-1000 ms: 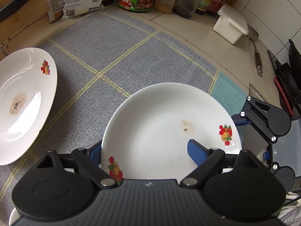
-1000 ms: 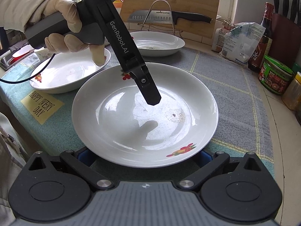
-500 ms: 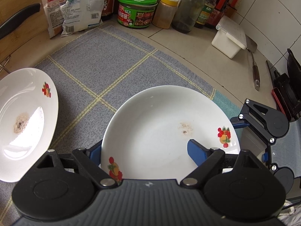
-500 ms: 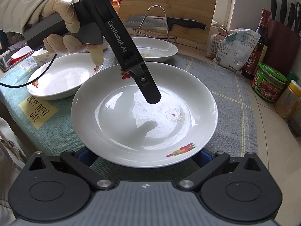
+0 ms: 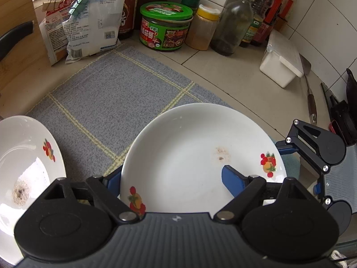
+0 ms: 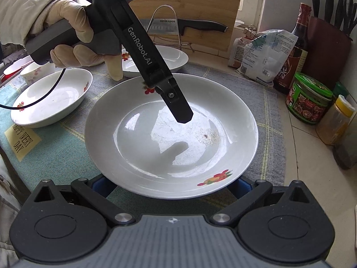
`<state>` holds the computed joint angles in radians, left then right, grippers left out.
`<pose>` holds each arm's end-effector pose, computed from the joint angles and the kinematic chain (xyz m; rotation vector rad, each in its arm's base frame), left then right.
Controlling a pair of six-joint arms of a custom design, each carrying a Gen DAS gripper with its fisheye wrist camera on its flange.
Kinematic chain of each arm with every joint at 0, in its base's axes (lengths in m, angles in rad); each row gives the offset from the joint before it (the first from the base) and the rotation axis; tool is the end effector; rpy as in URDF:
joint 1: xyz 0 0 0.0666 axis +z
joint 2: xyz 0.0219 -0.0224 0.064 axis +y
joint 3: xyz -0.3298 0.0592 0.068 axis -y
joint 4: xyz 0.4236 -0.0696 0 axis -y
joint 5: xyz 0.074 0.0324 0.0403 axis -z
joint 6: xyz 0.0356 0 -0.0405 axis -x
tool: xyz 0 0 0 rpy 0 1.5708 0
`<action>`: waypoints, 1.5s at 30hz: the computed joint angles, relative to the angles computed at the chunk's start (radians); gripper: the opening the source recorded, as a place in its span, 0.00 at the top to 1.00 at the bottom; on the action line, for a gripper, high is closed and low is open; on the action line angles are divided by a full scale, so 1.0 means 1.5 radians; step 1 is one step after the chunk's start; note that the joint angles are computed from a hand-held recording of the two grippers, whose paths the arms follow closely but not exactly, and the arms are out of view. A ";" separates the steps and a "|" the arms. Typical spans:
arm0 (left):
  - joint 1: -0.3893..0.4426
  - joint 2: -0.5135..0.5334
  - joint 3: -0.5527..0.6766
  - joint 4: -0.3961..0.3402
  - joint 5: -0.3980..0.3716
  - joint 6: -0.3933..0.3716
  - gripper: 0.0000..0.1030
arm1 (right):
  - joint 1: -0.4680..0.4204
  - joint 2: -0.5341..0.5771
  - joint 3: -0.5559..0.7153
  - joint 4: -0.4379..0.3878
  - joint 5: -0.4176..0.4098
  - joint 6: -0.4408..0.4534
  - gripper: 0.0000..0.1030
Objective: Organize plates and bowls
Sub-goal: 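Lift the gripped plate with the left tool and carry it toward the towel corner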
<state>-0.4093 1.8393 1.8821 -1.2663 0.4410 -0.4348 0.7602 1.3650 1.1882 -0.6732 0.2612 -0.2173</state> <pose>0.5755 -0.2667 0.3487 1.2157 2.4454 -0.6055 0.3758 0.3441 0.3113 -0.5258 2.3293 0.1454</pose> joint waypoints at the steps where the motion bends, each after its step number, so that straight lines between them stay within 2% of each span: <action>1: -0.001 0.008 0.010 0.000 0.000 0.000 0.14 | -0.004 0.002 0.003 -0.001 -0.002 0.003 0.00; 19: -0.016 0.136 0.180 -0.016 -0.001 0.017 0.14 | -0.075 0.040 0.031 0.008 -0.039 0.048 0.00; 30: -0.016 0.167 0.206 -0.007 -0.005 0.029 0.14 | -0.095 0.063 0.049 0.001 -0.054 0.066 0.00; 45: -0.023 0.175 0.211 0.015 -0.018 0.033 0.14 | -0.106 0.070 0.047 0.008 -0.062 0.058 0.00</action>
